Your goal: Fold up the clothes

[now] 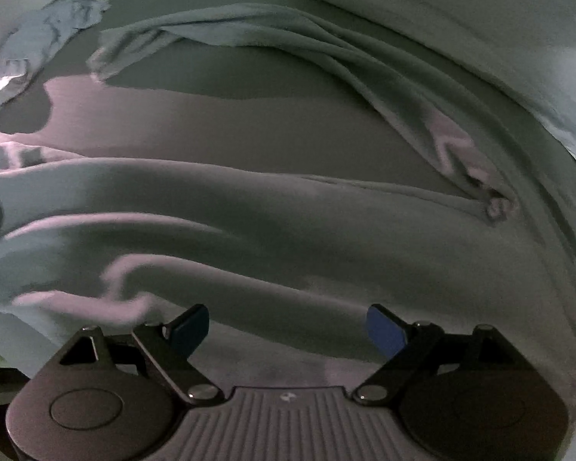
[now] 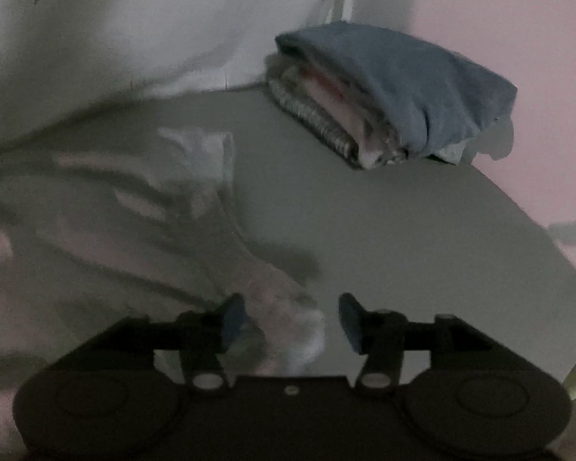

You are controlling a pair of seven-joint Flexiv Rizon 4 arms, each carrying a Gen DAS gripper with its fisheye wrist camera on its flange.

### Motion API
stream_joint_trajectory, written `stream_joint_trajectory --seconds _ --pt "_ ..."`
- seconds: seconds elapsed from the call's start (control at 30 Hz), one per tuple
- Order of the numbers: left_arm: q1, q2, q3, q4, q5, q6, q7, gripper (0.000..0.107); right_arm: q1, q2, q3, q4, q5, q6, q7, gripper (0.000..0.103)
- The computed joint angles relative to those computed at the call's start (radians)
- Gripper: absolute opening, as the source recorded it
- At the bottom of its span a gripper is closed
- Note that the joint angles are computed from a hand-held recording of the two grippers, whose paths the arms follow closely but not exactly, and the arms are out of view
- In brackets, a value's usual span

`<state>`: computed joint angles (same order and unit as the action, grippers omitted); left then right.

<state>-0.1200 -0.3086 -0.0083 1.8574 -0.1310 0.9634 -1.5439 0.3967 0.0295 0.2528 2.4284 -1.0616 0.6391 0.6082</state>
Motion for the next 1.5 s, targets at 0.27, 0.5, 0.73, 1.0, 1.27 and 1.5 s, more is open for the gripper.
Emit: stream_joint_trajectory --seconds 0.27,0.5,0.73,1.0,1.27,1.5 --pt "0.125 -0.025 -0.012 0.051 -0.103 0.228 0.208 0.090 0.071 -0.218 -0.045 -0.251 -0.110 0.021 -0.114 0.089" --pt "0.219 -0.185 -0.023 -0.112 -0.071 0.374 0.439 0.090 0.234 -0.518 -0.110 -0.633 -0.018 0.042 -0.294 0.100" --pt "0.257 -0.422 -0.039 -0.454 -0.101 0.254 0.594 0.090 0.338 -0.756 -0.196 -0.951 0.128 0.083 -0.304 0.103" --pt "0.251 -0.647 -0.042 -0.769 -0.124 0.208 0.654 0.005 0.454 -0.839 -0.289 -1.096 0.225 -0.078 -0.276 0.103" --pt "0.345 -0.702 -0.226 -1.000 -0.262 0.307 0.735 0.004 0.461 -0.869 -0.290 -1.179 0.309 -0.145 -0.302 0.103" --pt "0.397 -0.575 -0.174 -0.823 -0.328 0.192 0.763 0.006 0.458 -0.880 -0.300 -1.189 0.313 -0.133 -0.317 0.103"
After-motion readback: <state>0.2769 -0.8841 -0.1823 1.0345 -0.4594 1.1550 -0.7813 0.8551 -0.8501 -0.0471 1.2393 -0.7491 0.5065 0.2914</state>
